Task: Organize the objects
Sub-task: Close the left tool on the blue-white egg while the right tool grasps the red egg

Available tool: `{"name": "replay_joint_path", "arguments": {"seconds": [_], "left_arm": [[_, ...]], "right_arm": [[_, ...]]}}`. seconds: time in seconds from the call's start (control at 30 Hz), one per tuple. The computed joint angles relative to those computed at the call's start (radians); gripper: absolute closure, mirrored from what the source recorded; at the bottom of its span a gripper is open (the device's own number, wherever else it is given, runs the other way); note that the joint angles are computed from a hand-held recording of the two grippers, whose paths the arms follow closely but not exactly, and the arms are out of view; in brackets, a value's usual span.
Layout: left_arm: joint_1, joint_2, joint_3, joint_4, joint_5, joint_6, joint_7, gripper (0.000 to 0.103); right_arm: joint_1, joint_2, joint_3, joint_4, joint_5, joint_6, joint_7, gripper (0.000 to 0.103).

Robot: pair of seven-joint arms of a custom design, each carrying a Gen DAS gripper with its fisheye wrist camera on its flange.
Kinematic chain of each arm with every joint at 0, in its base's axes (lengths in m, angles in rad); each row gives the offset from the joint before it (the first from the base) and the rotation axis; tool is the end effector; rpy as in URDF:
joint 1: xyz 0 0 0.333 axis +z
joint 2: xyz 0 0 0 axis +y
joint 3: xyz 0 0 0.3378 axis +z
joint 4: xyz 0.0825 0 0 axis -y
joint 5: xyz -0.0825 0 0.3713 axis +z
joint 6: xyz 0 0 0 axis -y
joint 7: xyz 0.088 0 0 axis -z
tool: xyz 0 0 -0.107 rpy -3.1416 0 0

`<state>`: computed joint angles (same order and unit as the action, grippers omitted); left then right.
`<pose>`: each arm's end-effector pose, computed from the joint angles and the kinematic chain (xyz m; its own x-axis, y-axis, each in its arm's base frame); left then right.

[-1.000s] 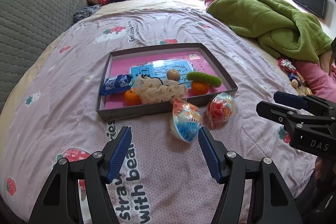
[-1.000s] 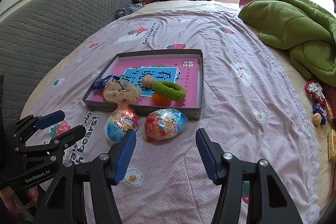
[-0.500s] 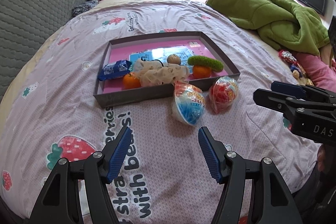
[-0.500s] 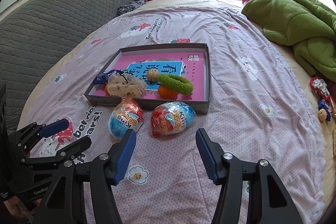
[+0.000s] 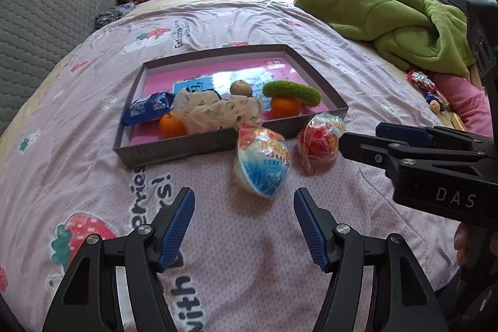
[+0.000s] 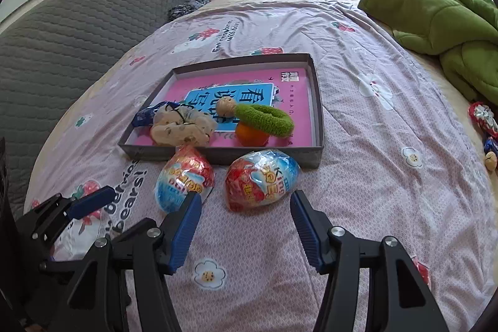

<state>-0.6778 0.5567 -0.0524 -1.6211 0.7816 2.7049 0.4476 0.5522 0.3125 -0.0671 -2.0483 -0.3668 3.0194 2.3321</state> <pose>0.5285 -0.4964 0.3768 -0.2305 -0.9725 0.0331 -0.7555 0.1575 -0.6359 0.5467 0.3219 0.3890 0.1439 -0.9715 -0.1886 -0.8060 -0.0045 -0.5919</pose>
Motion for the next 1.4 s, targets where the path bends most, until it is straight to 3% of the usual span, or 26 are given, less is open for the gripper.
{"name": "replay_joint_path", "arguments": {"seconds": [0.57, 1.17, 1.4], "left_arm": [[0.012, 0.102, 0.010, 0.109, -0.116, 0.044, 0.094, 0.035], [0.010, 0.195, 0.024, 0.236, -0.234, -0.025, 0.176, 0.035], [0.016, 0.202, 0.032, 0.230, -0.243, -0.038, 0.159, 0.035]], "right_arm": [[-0.045, 0.105, 0.040, 0.119, 0.149, -0.050, 0.007, 0.044], [-0.133, 0.189, 0.134, 0.182, 0.337, -0.063, -0.093, 0.041], [-0.107, 0.206, 0.110, 0.186, 0.342, -0.046, -0.125, 0.041]]}}
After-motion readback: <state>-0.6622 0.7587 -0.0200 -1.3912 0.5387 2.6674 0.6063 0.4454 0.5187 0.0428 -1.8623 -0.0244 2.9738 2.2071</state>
